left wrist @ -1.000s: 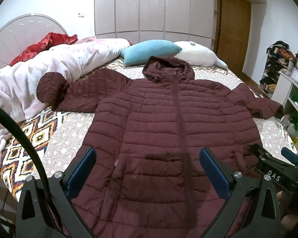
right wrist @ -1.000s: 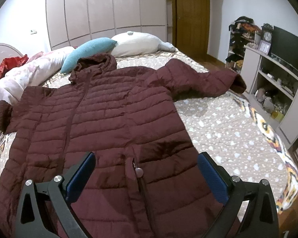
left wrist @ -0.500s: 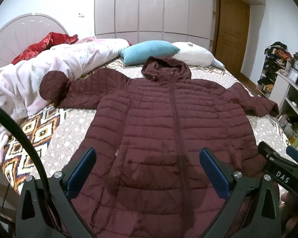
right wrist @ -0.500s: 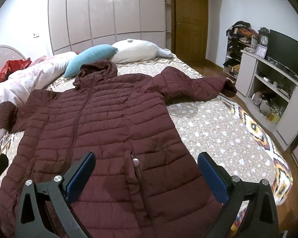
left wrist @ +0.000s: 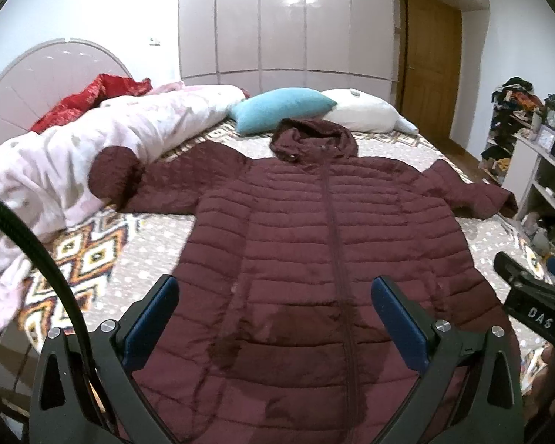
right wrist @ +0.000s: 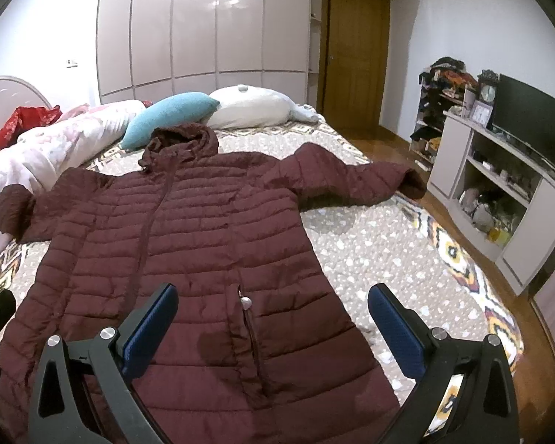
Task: Fold large clothes
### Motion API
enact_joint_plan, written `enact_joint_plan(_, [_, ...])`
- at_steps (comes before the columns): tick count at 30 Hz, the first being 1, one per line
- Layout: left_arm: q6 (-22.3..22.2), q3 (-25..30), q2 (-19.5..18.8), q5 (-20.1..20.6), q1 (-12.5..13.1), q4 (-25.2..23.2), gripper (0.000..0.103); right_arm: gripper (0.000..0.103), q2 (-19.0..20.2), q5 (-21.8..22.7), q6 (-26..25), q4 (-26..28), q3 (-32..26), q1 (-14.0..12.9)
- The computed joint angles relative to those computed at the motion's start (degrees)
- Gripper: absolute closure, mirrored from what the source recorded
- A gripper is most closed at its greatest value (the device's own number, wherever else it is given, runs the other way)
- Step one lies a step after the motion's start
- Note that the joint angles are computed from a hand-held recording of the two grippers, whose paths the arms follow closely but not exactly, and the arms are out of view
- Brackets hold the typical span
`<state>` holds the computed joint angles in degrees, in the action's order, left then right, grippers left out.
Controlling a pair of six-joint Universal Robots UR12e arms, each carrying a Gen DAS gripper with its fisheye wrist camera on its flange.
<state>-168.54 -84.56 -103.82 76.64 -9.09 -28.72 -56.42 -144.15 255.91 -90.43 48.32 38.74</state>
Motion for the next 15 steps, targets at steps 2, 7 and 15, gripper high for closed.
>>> enact_joint_plan(2, [0.13, -0.09, 0.29, 0.77, 0.16, 0.45, 0.000, 0.000, 0.36, -0.61, -0.17, 0.53, -0.92, 0.20])
enact_joint_plan(7, [-0.68, -0.11, 0.85, 1.21, 0.98, 1.52, 0.000, 0.000, 1.33, -1.79, -1.05, 1.81, -3.14, 0.60])
enact_joint_plan(15, [-1.86, 0.52, 1.23, 1.52, 2.20, 2.68, 0.000, 0.000, 2.64, -3.17, -4.07, 3.19, -6.37, 0.99])
